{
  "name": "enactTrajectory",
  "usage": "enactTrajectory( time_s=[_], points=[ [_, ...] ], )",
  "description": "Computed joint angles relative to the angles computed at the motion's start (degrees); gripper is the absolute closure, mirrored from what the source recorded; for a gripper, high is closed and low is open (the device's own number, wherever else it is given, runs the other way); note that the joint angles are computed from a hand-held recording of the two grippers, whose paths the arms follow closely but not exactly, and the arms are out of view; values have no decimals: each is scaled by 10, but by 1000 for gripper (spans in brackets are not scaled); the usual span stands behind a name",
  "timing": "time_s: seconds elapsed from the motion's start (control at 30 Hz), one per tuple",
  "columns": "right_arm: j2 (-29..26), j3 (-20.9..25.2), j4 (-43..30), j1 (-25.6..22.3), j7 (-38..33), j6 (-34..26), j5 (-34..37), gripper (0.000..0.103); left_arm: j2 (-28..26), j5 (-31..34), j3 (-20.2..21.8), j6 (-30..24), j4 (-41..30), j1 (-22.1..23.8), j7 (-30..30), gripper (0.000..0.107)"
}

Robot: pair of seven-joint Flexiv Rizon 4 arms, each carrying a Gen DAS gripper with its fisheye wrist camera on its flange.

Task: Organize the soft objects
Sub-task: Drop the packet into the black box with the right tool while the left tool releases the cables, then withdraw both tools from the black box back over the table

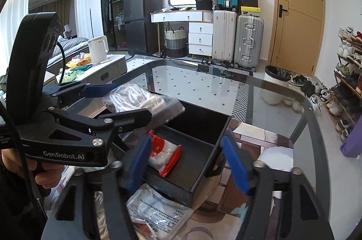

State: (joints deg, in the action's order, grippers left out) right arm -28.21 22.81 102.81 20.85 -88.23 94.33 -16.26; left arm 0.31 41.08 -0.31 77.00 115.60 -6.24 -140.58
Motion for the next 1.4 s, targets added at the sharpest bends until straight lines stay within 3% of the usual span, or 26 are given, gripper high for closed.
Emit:
enactTrajectory(
  time_s=[0.13,0.27,0.63,0.97,1.4],
  points=[
    [18,-24,23,16,13,16,3,13,17,12,-4,-5,6,1,-2,4],
    [27,1,38,-7,25,10,9,2,39,23,-16,-23,17,6,-2,4],
    [45,79,82,-77,33,24,29,1,112,27,-58,-16,82,49,-32,4],
    [75,84,142,-88,50,42,19,1,162,7,-100,-18,132,89,-38,4],
    [82,120,182,-123,61,39,-1,1,186,-27,-124,-4,176,110,-22,4]
  ],
)
